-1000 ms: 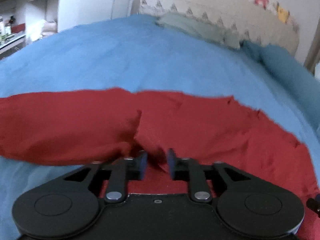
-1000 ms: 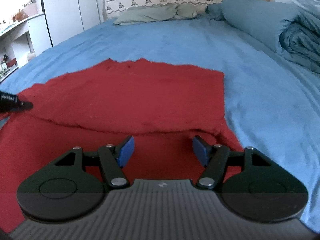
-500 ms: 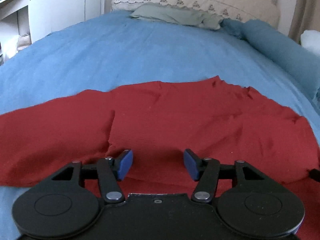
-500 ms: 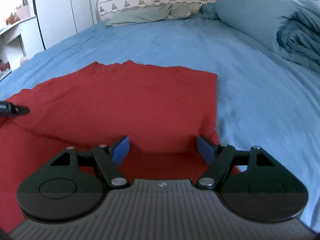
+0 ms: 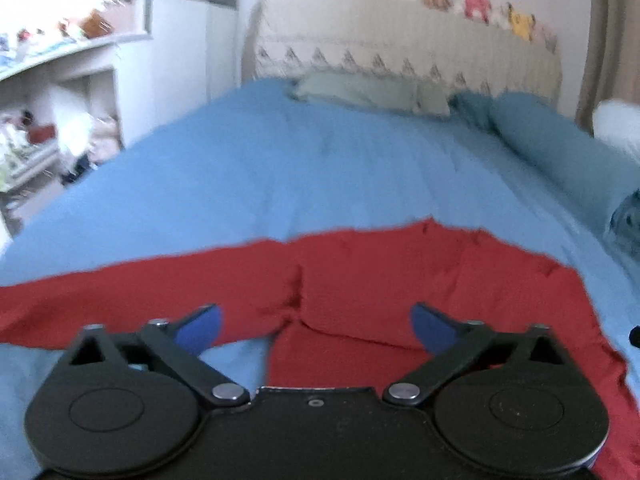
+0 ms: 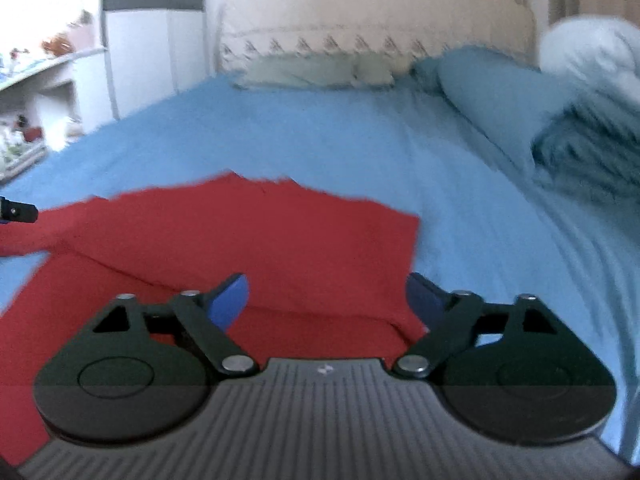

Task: Fold small clothes
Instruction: 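Grasp the other sleeve cuff with the left gripper and lift it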

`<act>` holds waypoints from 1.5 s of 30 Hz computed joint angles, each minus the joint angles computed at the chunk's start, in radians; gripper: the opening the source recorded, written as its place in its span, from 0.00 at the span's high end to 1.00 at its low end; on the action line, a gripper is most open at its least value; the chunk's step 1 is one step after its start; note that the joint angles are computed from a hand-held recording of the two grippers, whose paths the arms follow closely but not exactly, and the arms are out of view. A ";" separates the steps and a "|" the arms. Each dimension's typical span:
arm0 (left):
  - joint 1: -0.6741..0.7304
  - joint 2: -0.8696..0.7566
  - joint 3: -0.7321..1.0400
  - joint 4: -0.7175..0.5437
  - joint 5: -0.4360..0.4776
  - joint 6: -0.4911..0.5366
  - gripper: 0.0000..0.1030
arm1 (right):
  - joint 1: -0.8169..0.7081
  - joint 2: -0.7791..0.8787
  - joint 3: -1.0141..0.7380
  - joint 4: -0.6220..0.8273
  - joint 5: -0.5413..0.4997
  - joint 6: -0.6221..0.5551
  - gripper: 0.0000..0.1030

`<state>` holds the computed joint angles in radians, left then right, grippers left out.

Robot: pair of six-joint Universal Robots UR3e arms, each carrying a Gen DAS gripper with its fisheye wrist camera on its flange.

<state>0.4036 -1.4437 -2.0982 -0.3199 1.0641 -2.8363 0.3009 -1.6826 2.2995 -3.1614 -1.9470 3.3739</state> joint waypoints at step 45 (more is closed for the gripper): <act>0.550 -0.714 0.514 0.163 -0.156 -0.452 0.94 | 0.463 0.824 -1.157 0.521 -0.097 0.270 0.00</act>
<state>0.9538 -2.1579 -1.5846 -0.1573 0.9082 -3.2885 0.7638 -0.8581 1.1422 -2.6405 -2.0439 3.6443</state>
